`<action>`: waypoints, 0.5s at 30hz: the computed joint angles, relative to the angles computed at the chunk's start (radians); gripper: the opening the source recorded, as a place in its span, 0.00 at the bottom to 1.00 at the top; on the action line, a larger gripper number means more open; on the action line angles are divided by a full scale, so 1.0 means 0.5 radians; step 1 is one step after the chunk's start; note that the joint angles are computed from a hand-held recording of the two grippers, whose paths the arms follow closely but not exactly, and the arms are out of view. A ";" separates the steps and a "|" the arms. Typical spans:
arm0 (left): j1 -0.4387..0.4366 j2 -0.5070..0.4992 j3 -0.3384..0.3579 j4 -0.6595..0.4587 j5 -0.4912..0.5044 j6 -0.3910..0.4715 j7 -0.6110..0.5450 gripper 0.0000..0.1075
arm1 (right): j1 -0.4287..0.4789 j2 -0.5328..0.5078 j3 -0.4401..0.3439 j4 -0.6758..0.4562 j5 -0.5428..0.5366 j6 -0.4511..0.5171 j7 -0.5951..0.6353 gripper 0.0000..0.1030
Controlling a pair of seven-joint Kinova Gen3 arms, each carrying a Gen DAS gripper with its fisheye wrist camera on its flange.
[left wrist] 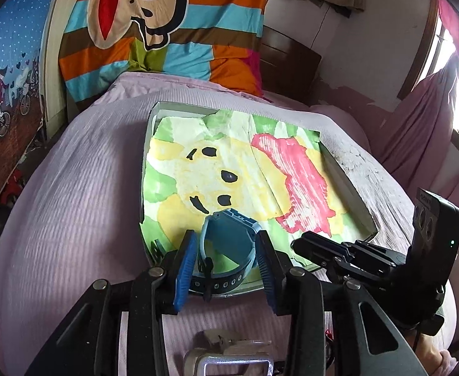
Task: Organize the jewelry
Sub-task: 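Lower the watch into the grey tray with the left tool while the right tool drops the earring there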
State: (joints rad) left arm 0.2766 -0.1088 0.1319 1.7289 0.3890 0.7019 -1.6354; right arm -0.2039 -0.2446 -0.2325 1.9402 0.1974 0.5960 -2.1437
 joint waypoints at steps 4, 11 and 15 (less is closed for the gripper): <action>0.004 -0.097 0.031 0.099 -0.077 -0.099 0.057 0.42 | 0.114 -0.104 -0.133 0.101 0.140 -0.072 -0.193 0.32; 0.004 -0.368 0.118 0.358 -0.299 -0.361 0.298 0.69 | 0.368 -0.471 -0.379 0.300 0.260 -0.211 -0.414 0.57; -0.024 -0.534 0.181 0.501 -0.397 -0.484 0.444 0.80 | 0.515 -0.710 -0.499 0.351 0.220 -0.182 -0.413 0.76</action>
